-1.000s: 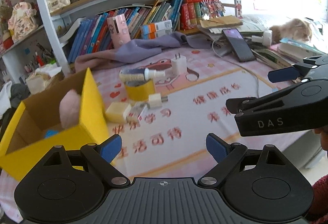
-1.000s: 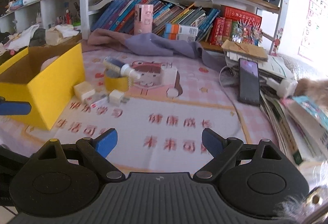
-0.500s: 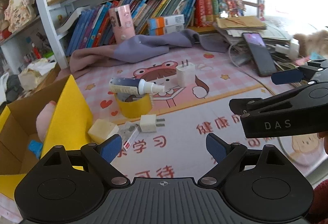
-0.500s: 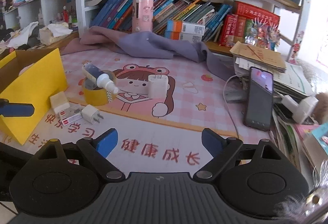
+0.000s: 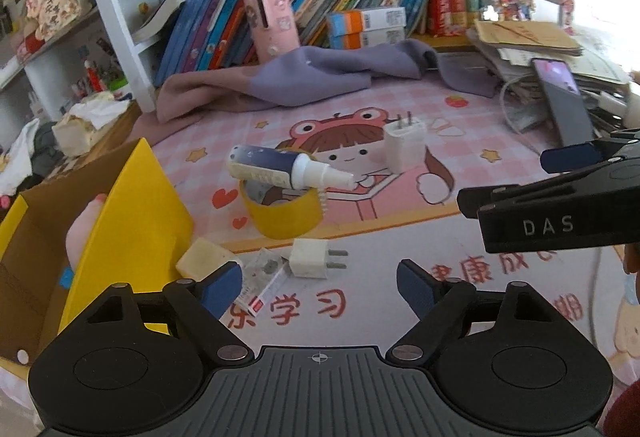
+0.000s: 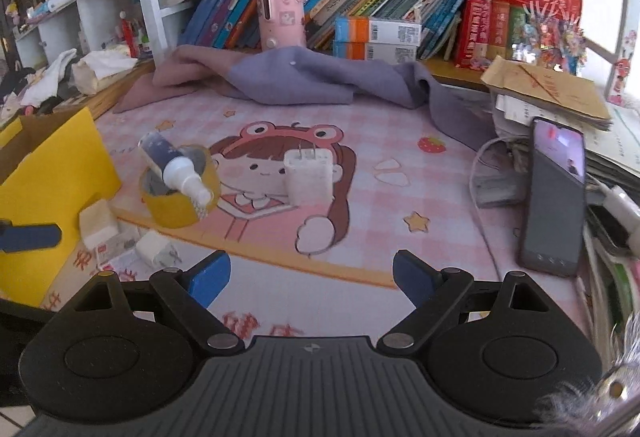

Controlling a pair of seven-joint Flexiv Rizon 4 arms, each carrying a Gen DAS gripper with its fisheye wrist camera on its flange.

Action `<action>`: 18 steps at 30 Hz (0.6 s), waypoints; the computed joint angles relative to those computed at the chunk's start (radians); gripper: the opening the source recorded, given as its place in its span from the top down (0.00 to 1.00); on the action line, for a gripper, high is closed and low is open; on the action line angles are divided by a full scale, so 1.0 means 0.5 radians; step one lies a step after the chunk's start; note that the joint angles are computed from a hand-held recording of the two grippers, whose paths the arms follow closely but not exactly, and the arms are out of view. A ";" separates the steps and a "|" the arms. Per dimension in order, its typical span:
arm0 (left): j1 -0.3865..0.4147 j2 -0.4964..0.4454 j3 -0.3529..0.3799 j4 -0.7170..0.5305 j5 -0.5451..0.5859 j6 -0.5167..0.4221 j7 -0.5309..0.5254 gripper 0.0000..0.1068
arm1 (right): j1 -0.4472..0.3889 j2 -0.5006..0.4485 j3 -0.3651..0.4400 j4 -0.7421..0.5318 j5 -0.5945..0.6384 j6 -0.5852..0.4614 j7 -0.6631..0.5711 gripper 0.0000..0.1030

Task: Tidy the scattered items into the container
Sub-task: 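Close the left tool on the small white plug while the right tool grasps the large white charger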

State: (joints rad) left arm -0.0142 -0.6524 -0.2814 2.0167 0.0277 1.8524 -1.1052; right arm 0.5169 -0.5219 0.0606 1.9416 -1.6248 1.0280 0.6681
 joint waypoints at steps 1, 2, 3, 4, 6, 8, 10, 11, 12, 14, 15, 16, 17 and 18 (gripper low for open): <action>-0.032 -0.007 0.029 -0.020 -0.019 -0.011 -0.005 0.23 | -0.010 -0.013 -0.010 -0.019 -0.019 0.020 0.000 0.14; -0.065 -0.016 0.059 -0.043 -0.039 -0.024 -0.008 0.24 | -0.021 -0.028 -0.018 -0.039 -0.033 0.039 -0.003 0.14; -0.088 -0.025 0.081 -0.062 -0.055 -0.035 -0.008 0.25 | -0.032 -0.042 -0.026 -0.058 -0.045 0.058 -0.005 0.14; -0.113 -0.037 0.103 -0.083 -0.070 -0.045 -0.008 0.25 | -0.045 -0.058 -0.034 -0.077 -0.060 0.080 -0.004 0.14; -0.162 -0.061 0.147 -0.126 -0.101 -0.068 -0.006 0.28 | -0.068 -0.094 -0.048 -0.121 -0.077 0.122 -0.021 0.14; -0.213 -0.086 0.191 -0.174 -0.135 -0.102 0.000 0.32 | -0.082 -0.128 -0.062 -0.161 -0.070 0.150 -0.056 0.15; -0.256 -0.115 0.228 -0.221 -0.162 -0.125 0.007 0.33 | -0.093 -0.166 -0.077 -0.206 -0.053 0.184 -0.098 0.15; -0.281 -0.130 0.251 -0.246 -0.176 -0.140 0.010 0.35 | -0.097 -0.185 -0.088 -0.229 -0.051 0.202 -0.116 0.15; -0.302 -0.143 0.271 -0.267 -0.190 -0.155 0.014 0.36 | -0.098 -0.202 -0.098 -0.250 -0.048 0.215 -0.133 0.15; -0.343 -0.164 0.311 -0.307 -0.221 -0.199 0.016 0.39 | -0.100 -0.231 -0.117 -0.287 -0.045 0.241 -0.156 0.15; -0.357 -0.171 0.324 -0.321 -0.236 -0.220 0.014 0.41 | -0.101 -0.244 -0.126 -0.303 -0.041 0.251 -0.164 0.15; -0.364 -0.177 0.331 -0.334 -0.248 -0.243 0.013 0.42 | -0.102 -0.256 -0.133 -0.318 -0.034 0.260 -0.172 0.15; -0.371 -0.184 0.337 -0.347 -0.257 -0.263 0.014 0.42 | -0.104 -0.268 -0.141 -0.331 -0.028 0.272 -0.179 0.15; -0.381 -0.191 0.346 -0.358 -0.263 -0.276 0.014 0.42 | -0.106 -0.280 -0.148 -0.345 -0.022 0.285 -0.185 0.15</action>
State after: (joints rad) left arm -0.2047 -0.7477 -0.1082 1.8375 -0.1040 1.7144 -1.0980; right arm 0.4640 -0.6619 -0.0135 1.7692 -1.6360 1.1704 0.5754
